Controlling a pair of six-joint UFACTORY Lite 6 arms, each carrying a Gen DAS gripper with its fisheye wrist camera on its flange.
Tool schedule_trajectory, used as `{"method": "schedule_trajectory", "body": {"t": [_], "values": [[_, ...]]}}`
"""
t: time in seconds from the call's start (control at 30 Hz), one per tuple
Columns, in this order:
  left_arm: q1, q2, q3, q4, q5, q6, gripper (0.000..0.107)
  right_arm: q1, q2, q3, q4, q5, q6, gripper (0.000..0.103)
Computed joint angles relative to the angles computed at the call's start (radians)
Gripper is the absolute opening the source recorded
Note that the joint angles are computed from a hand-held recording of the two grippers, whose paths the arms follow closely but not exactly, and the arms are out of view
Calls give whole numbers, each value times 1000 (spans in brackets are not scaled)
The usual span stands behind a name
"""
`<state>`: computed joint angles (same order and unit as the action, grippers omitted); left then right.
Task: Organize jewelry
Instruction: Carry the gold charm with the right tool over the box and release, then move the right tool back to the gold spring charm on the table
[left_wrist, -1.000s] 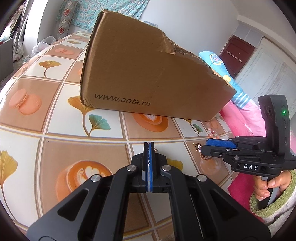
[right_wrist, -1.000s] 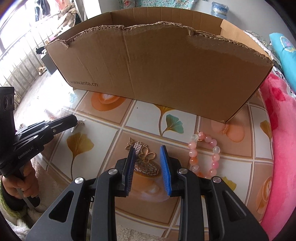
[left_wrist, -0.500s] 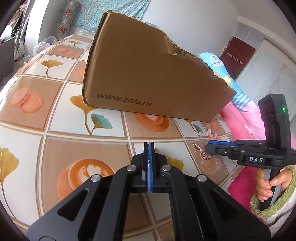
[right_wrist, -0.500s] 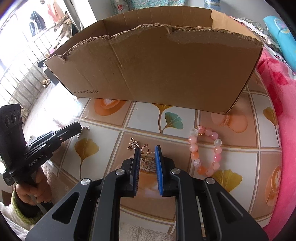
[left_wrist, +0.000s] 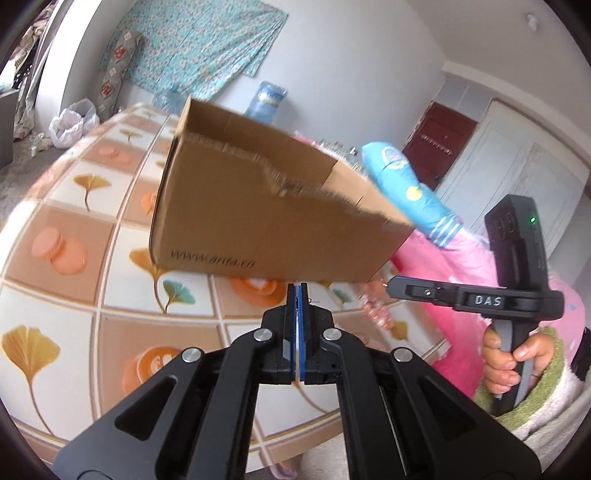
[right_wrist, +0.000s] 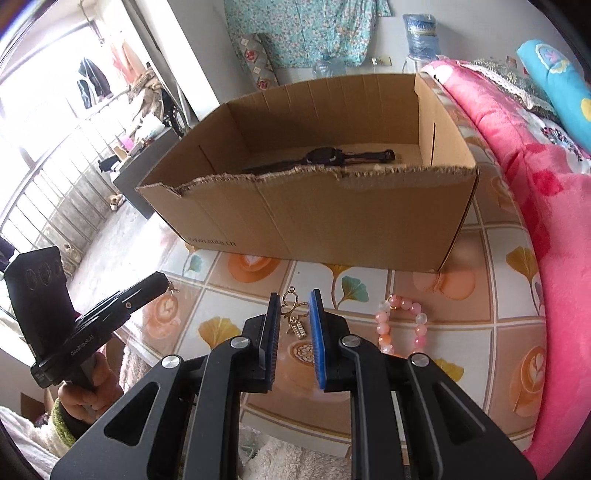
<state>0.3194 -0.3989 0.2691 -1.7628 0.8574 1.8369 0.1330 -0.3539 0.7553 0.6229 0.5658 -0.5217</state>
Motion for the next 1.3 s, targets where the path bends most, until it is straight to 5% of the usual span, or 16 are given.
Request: {"method": "schedule_trajectory", "body": {"t": [0.37,0.47,0.63,0.93,1.3], "values": [[78,-187,183,205,167,-303,0,-44,-43,151,162,64,-184,16],[78,-99,293,207,222,-336,0,-69,13,230,235,89,-258,16],[-23,51,484,221,169,-413,0,-125,173,403,311,154,-354,16],[-233,482,951,419,-51,-689,0,-141,649,858,122,288,-194,16],[-331,939,1406,727,-85,-1107,0,-75,1006,1284,-145,343,-49,16]]}}
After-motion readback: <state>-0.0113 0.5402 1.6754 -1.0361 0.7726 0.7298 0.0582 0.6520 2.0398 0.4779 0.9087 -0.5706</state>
